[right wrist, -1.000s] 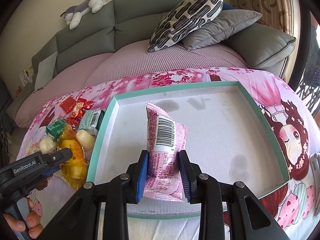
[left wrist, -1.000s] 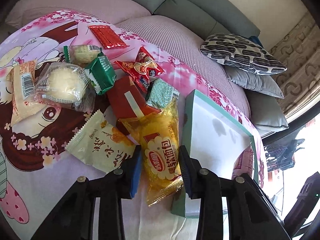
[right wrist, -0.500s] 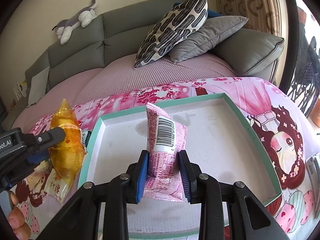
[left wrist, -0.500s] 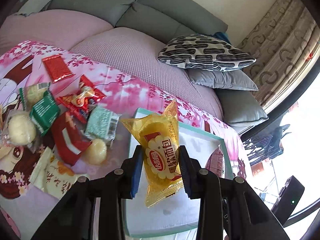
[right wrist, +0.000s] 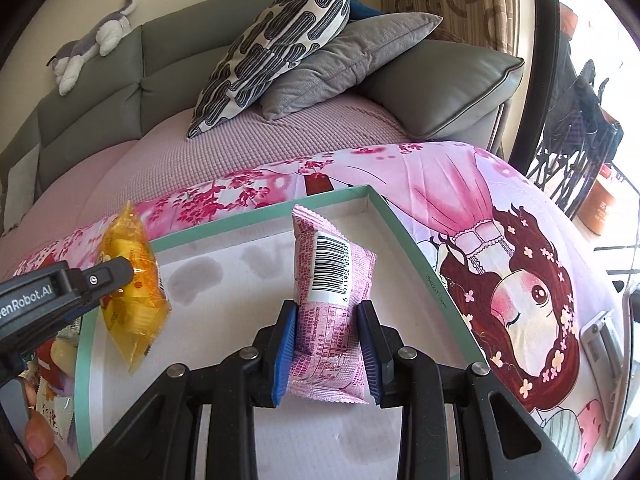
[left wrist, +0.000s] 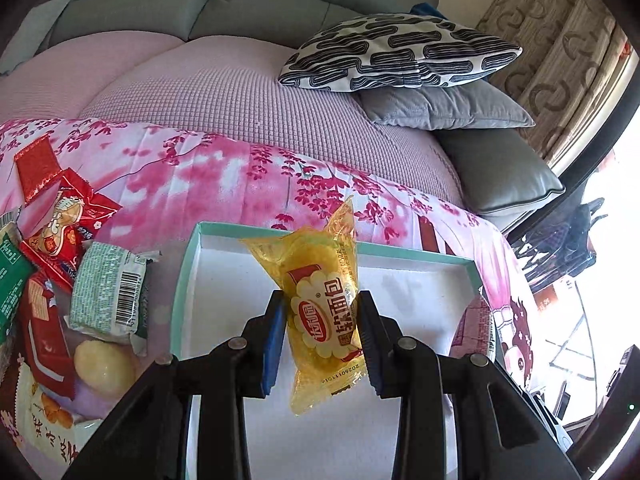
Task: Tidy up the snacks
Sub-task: 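Lower both held bags into the teal tray and open both tools, then withdraw both tools from the tray back toward the snack pile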
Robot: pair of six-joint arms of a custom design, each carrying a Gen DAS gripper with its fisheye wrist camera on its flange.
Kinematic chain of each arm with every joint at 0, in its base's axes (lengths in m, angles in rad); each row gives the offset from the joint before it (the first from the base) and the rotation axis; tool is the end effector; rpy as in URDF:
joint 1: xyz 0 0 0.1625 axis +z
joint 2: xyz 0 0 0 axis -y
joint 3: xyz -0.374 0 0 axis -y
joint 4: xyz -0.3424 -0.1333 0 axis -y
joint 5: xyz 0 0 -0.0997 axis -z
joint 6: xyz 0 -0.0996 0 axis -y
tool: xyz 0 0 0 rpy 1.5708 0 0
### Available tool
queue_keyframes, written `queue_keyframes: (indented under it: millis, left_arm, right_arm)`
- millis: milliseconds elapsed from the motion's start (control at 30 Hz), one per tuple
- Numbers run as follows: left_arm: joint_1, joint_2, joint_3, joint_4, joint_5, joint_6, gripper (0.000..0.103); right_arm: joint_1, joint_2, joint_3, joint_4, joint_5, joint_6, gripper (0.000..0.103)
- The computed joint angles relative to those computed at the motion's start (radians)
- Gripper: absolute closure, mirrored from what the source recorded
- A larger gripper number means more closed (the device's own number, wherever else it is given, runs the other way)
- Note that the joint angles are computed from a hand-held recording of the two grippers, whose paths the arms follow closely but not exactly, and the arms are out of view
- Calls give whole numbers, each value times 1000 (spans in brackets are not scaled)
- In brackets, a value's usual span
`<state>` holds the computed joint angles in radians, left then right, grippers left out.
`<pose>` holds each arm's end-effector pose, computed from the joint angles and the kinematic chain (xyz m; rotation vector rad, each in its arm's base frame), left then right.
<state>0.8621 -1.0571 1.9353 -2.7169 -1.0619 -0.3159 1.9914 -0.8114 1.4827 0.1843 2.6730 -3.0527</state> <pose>-0.2014 -0.5143 0.1672 0.4420 2.7152 -0.6734 0.2365 -0.4199 0.1214 -0.1240 -2.0682 1.0430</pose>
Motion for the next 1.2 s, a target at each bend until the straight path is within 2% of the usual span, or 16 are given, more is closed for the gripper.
queue_keyframes:
  millis: [100,267,333,400,533,567,600,633,733,800,1000,1100,1200]
  left_arm:
    - [2,31,-22,18,16,1,66]
    - [-5,43,-27,16,33,4,65]
    - [-11,38,-25,25,42,-2,61]
    - [-17,27,-19,41,50,-15,50]
    - [-43,-1,3,71,92,-32,41]
    - [-52,-9,13,73,105,-34,37]
    - [-60,-19,25,71,116,-37,32]
    - [-68,-28,36,68,125,-37,30]
    - [-91,-58,70,73,157,-42,21]
    - [-107,-80,98,75,192,-45,16]
    - [-148,-165,193,68,314,-83,10]
    - [-171,-206,243,61,384,-100,10]
    - [-190,-247,281,112,446,-146,10]
  right_arm:
    - [-5,9,-11,1,22,-10,71]
    - [-12,7,-11,9,17,-4,69]
    - [-9,19,-23,33,30,8,68]
    - [-6,22,-27,44,40,17,68]
    - [5,34,-38,92,59,49,65]
    - [9,37,-40,102,64,61,60]
    - [15,39,-40,114,68,76,46]
    - [20,39,-39,122,67,83,42]
    - [35,52,-40,162,76,121,39]
    - [44,61,-40,197,79,158,32]
    - [73,66,-13,265,70,266,14]
    - [97,85,-12,288,81,288,11]
    - [118,89,0,290,70,311,10]
